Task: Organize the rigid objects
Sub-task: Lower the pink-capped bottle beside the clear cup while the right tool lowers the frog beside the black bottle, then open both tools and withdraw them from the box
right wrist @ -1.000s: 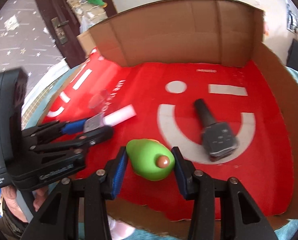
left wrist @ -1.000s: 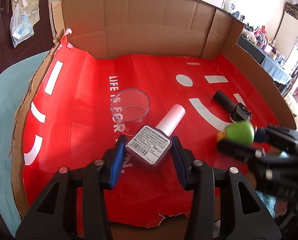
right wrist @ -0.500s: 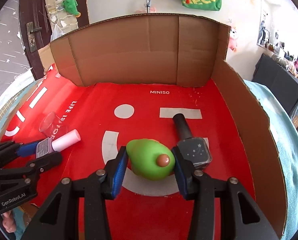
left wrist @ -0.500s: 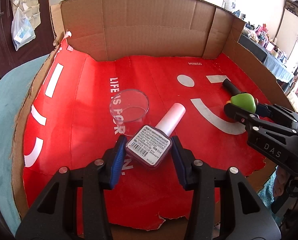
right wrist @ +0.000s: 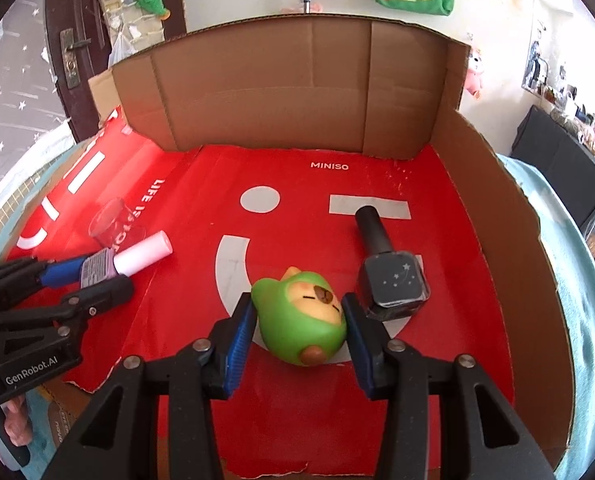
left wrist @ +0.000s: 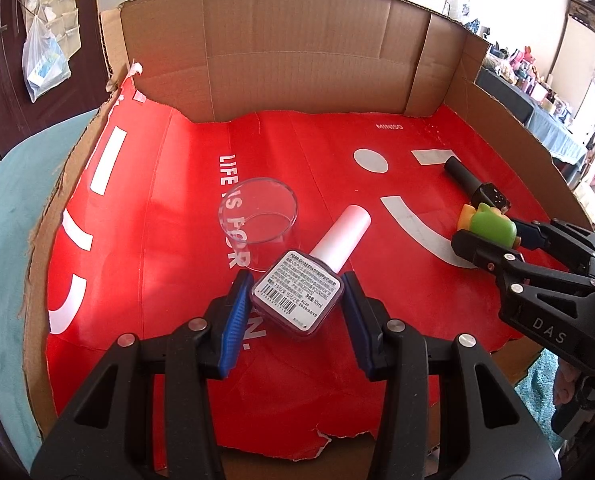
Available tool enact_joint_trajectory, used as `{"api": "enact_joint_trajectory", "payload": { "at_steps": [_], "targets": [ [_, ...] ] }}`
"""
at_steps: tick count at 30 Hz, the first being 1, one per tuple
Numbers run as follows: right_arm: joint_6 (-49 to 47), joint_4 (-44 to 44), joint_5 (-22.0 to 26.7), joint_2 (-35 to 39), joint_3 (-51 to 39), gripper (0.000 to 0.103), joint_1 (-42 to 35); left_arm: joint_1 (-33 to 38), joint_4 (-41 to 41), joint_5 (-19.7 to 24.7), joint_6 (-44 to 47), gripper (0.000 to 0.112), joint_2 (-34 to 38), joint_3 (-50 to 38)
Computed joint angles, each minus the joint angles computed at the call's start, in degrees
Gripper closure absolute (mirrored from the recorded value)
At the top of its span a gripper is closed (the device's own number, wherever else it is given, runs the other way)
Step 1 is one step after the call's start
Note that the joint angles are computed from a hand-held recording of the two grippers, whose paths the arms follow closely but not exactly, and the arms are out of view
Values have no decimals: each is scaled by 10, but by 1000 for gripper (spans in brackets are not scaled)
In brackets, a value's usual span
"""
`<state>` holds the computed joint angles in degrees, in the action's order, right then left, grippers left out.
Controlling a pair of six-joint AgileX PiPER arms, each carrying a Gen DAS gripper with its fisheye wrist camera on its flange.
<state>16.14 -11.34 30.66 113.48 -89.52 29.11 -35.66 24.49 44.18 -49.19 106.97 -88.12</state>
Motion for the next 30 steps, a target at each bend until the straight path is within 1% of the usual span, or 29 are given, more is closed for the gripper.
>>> {"api": "enact_joint_trajectory", "payload": {
  "at_steps": [2, 4, 6, 10, 19, 23, 26, 27, 28, 30],
  "targets": [
    [5, -5, 9, 6, -8, 57, 2, 0, 0, 0, 1, 70, 0, -1],
    [8, -4, 7, 6, -6, 59, 0, 2, -3, -1, 3, 70, 0, 0],
    [-3, 11, 4, 3, -2, 59, -4, 1, -2, -1, 2, 70, 0, 1],
    [1, 5, 5, 4, -3, 59, -3, 2, -2, -2, 2, 70, -1, 2],
    [-13, 30, 1, 3, -1, 59, -8, 6, -14, -7, 10, 69, -7, 8],
    [-17, 36, 0, 2, 1, 58, -9, 11, -29, -12, 16, 61, -12, 11],
    [-18, 39, -1, 1, 2, 58, -10, 4, -8, -5, 0, 57, -13, 11],
    [-17, 38, -2, 1, 2, 58, -9, 0, 3, 5, -5, 46, -10, 6],
    [-17, 38, -3, 0, 3, 57, -10, -6, 19, 13, -17, 39, -8, 4],
    [-15, 38, -4, -1, 5, 57, -9, -10, 33, 18, -25, 39, -9, 5]
  ]
}}
